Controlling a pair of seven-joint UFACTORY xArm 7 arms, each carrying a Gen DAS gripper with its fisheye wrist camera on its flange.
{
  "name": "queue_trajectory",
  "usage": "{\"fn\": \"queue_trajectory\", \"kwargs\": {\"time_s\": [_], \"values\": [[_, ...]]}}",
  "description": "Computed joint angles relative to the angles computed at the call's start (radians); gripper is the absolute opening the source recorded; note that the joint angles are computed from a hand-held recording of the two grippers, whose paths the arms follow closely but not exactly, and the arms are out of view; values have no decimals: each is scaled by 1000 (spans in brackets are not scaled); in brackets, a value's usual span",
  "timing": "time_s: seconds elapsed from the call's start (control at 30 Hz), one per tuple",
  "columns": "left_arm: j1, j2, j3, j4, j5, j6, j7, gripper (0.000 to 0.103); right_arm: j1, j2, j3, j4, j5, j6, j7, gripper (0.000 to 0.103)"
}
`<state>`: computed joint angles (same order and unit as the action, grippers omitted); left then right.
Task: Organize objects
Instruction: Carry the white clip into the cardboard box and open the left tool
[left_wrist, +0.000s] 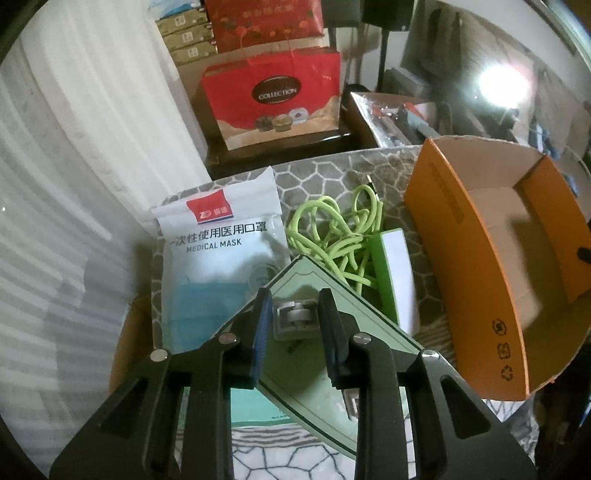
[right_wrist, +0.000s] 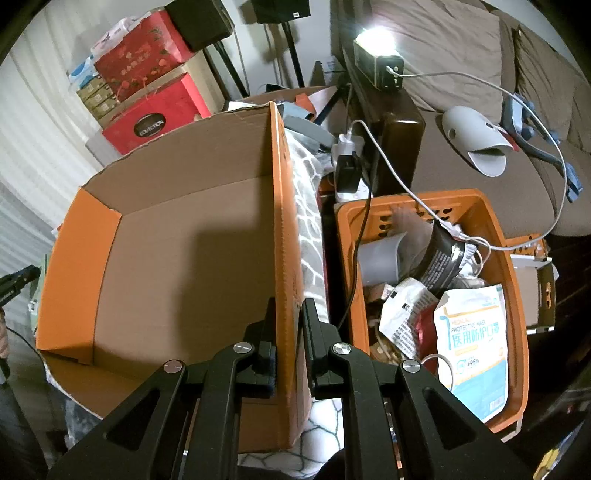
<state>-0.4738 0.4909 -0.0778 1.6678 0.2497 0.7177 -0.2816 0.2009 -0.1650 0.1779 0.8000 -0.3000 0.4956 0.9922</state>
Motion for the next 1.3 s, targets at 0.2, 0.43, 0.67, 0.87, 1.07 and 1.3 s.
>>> {"fn": "queue_trajectory", "kwargs": {"time_s": [0.2,0.43,0.67,0.87,1.07,1.3], "values": [[31,-56,-41,-53,-74,-57,39,24,-1,-5,-3,-14,6,-26,-3,11],[37,-91,-106,-63,-197,-98,144,24,-5,-11,0,-27,10,-42,-3,11],[-13,-40,-139,6,-268,-80,219,24,-7,-10,2,-29,14,-47,-2,11],[-71,27,-137,81,-274,-44,227,24,-7,-11,1,-30,15,-48,-4,11],[-140,114,-114,188,-233,14,206,24,-8,-12,2,-30,16,-50,0,12],[-209,248,-86,367,-190,134,189,24,-9,-13,2,-33,17,-52,-3,12]]}}
